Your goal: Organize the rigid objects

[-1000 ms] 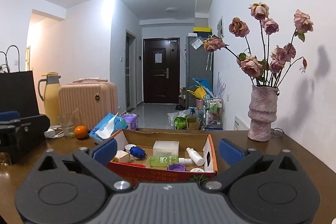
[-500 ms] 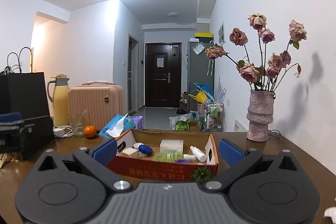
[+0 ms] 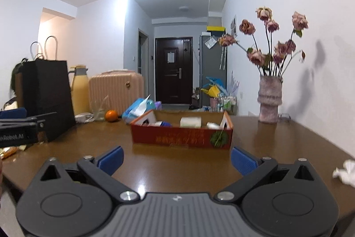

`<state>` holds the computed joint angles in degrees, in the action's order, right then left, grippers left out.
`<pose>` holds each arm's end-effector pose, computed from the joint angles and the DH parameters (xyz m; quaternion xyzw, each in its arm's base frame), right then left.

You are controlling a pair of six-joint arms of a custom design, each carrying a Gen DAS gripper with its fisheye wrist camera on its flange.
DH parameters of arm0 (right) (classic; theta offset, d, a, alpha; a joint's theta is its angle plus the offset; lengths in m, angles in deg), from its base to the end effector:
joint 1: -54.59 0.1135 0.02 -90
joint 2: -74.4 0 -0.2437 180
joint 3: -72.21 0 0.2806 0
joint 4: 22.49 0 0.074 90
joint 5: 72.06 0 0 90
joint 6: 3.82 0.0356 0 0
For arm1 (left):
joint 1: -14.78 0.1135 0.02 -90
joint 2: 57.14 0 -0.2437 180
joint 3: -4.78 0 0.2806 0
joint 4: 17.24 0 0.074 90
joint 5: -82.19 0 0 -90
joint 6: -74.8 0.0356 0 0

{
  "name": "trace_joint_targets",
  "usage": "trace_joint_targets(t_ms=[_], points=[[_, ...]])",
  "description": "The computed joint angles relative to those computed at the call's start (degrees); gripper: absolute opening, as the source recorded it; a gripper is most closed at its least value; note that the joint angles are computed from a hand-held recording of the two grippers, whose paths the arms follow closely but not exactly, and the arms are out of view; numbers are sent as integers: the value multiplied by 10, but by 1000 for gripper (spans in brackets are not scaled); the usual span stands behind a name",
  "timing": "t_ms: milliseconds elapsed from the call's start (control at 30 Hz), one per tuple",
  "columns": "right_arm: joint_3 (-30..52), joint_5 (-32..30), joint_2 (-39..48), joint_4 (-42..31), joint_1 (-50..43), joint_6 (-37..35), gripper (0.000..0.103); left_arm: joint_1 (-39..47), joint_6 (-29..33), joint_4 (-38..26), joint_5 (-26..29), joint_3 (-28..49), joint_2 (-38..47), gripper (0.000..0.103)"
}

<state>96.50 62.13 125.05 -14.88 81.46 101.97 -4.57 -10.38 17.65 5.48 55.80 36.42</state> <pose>0.1996 0.0733 0.1454 0.1454 0.7708 -0.0885 0.6139 0.3271 -0.1235 0.1526 0.2310 0.7151 -0.1691 0.6377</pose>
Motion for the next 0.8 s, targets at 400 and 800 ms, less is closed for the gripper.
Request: trace_joint_targets(t_ms=[400,800], points=[[-4,174,9,-177,239,177,103,30,30,101,56,-180,-74,103],[5,212,-15,-214,266,184,103,33,16,48,54,-176,-109,103]])
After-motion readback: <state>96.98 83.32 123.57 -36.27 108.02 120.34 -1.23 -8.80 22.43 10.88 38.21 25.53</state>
